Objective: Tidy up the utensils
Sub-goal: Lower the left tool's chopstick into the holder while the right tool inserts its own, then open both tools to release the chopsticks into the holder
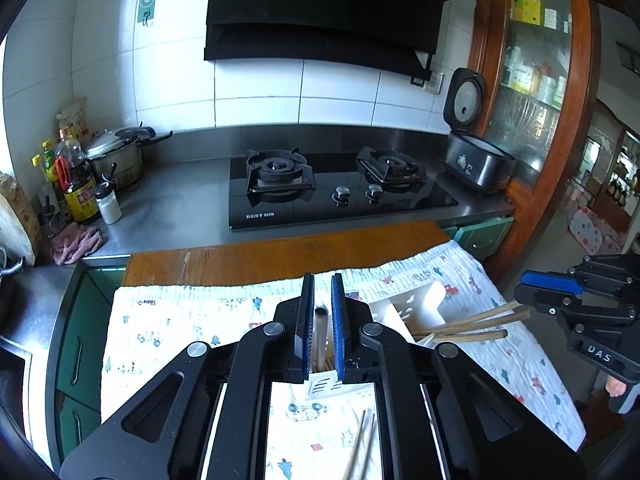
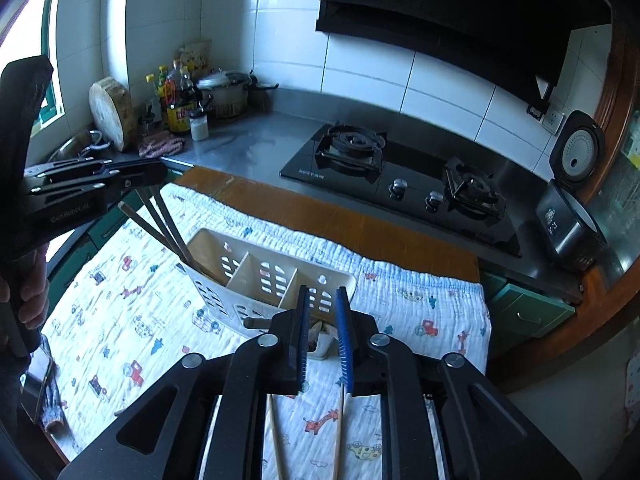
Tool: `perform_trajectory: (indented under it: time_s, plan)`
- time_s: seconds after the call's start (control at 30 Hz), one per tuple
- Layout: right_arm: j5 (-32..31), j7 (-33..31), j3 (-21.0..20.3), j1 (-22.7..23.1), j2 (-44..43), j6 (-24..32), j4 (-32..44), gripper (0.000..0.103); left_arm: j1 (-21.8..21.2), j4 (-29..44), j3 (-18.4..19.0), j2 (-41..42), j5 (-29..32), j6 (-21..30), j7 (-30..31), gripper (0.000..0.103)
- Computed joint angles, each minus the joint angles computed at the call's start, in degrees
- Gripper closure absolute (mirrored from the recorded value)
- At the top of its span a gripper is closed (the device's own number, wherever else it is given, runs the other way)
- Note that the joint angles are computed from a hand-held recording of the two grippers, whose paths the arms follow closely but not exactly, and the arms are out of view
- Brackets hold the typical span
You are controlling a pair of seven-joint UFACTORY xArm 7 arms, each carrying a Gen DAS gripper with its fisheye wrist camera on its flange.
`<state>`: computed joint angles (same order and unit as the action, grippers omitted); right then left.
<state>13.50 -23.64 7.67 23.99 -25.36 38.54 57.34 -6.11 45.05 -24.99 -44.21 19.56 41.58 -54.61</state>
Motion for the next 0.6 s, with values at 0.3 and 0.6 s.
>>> perform_trajectory:
  time_s: [0.3, 0.6]
  plan:
    - [3.72, -2.44, -3.21, 2.43, -9.86, -2.71, -6.86, 0.072, -2.27, -1.84, -3.1, -9.07, -1.25, 4.56, -2.09, 0.085]
    - [5.59, -4.22, -5.92, 4.78, -25.87, -2.23, -23.41, 0.071, -7.74, -7.51, -9.18, -21.53, -6.78, 11.34, -7.26, 0.085]
